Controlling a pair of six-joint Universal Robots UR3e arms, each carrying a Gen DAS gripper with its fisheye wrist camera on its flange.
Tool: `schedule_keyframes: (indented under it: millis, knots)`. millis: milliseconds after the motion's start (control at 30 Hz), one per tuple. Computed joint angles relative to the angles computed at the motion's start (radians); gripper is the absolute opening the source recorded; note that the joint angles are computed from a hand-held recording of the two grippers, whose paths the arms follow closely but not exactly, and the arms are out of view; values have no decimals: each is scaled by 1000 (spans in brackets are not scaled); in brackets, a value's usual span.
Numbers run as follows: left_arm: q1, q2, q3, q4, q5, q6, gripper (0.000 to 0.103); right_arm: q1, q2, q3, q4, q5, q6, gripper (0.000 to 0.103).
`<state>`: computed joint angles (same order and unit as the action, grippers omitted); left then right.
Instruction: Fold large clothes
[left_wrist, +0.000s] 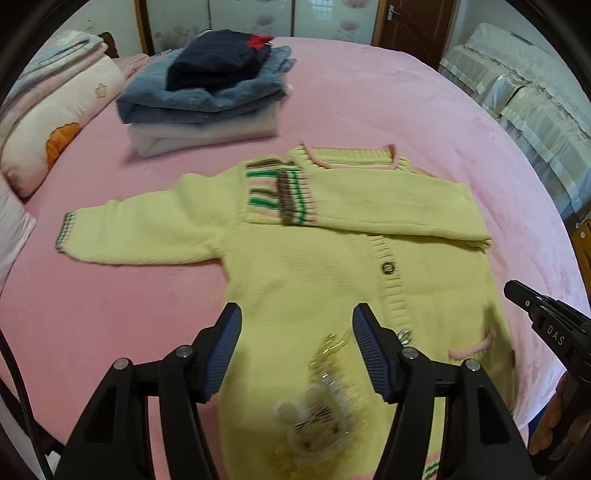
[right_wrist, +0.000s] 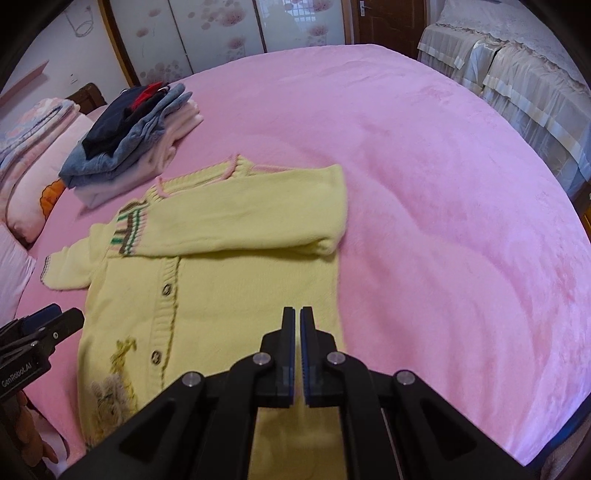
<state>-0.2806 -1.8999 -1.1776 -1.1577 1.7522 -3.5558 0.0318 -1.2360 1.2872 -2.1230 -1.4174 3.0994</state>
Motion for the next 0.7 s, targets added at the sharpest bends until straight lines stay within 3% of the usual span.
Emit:
schedule_keyframes:
  millis: [133,333,533,700]
  knots:
    - [55,152,-195,74,10,6,64,76,-10,-10,24,-20,16,3]
    - [242,352,-462,158,-76,30,65,214,58,-136,76,-58,34,3]
    - [481,491,-677,245,-190,73,65,341,223,-377,158,-76,52,3]
    - [668,511,-785,320,-277,75,65,421,406,-658,254,-77,57,3]
